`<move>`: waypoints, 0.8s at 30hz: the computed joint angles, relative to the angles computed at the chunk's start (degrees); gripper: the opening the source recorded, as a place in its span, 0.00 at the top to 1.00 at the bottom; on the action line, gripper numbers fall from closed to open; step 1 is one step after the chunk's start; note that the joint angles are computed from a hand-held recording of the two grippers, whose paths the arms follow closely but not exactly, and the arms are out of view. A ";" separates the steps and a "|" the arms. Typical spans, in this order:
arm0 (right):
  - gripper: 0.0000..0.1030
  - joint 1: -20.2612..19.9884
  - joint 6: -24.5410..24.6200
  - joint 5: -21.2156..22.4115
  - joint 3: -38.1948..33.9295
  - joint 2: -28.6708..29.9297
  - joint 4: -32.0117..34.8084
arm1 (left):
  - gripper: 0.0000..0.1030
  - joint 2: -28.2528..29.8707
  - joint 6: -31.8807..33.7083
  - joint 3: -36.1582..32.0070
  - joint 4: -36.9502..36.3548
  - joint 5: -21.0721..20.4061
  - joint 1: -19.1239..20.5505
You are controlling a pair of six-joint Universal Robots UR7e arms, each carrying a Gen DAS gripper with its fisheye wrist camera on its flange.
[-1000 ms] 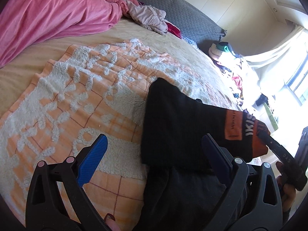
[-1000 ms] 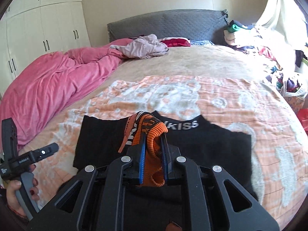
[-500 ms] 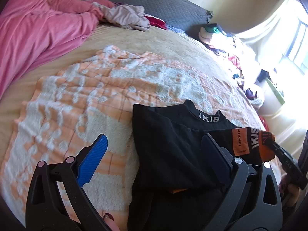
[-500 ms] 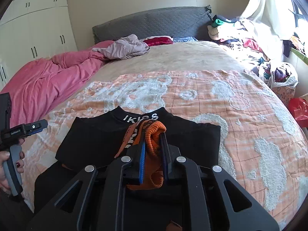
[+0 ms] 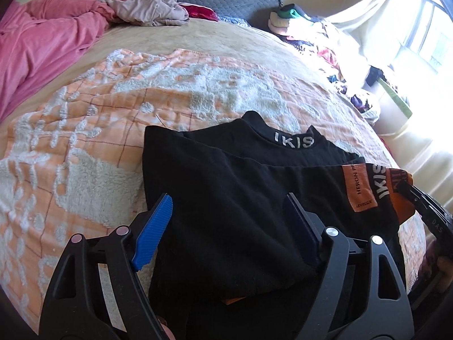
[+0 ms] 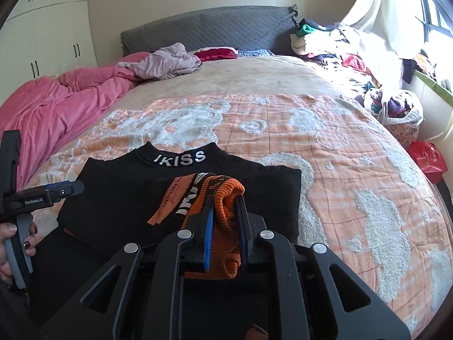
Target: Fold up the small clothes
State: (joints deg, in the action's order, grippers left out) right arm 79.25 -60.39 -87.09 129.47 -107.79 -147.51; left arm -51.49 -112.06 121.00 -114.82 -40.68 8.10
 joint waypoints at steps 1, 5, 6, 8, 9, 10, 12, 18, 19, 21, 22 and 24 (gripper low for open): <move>0.87 -0.22 0.23 -0.15 -0.14 0.20 0.04 | 0.30 0.24 0.57 -0.14 -0.30 -0.06 0.10; 0.85 -0.54 0.71 -1.04 0.05 1.31 -1.92 | 0.30 1.29 3.57 -0.10 -3.23 -1.45 0.90; 0.85 -0.55 0.75 -1.23 0.11 1.49 -2.23 | 0.30 1.56 3.87 -0.26 -3.46 -1.98 1.14; 0.81 -0.57 0.28 -1.83 0.55 1.81 -3.73 | 0.30 1.99 3.71 -0.68 -3.02 -2.36 1.24; 0.80 -0.47 -0.01 -2.35 0.89 2.02 -5.10 | 0.30 2.10 3.83 -0.81 -2.80 -2.25 1.18; 0.77 -0.32 -0.04 -3.00 1.13 2.30 -6.48 | 0.30 2.24 4.15 -0.80 -2.97 -2.09 1.13; 0.66 -0.36 0.38 -3.68 1.06 2.60 -7.43 | 0.30 2.52 4.92 -0.95 -3.51 -2.13 1.10; 0.51 -0.92 -0.14 -1.85 0.99 1.07 -2.81 | 0.30 3.61 6.13 -2.58 -2.08 -4.89 1.98; 0.50 -0.77 -0.90 -1.67 1.33 0.63 -1.92 | 0.30 3.70 6.29 -2.62 -2.12 -5.24 2.06; 0.50 -0.41 -2.27 -1.65 1.93 0.06 -0.03 | 0.30 3.90 6.36 -2.97 -1.73 -5.77 2.06; 0.50 -0.26 -3.01 -1.76 2.16 -0.17 1.37 | 0.30 3.95 6.31 -3.03 -1.55 -5.90 2.04; 0.46 0.03 -4.22 -2.69 2.12 -0.05 5.10 | 0.30 4.12 6.28 -3.34 -1.14 -6.18 1.94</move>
State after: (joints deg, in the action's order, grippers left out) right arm 79.28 -64.61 -89.77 131.59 -107.84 -142.41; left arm -47.36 -105.78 117.66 -115.96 -46.85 10.04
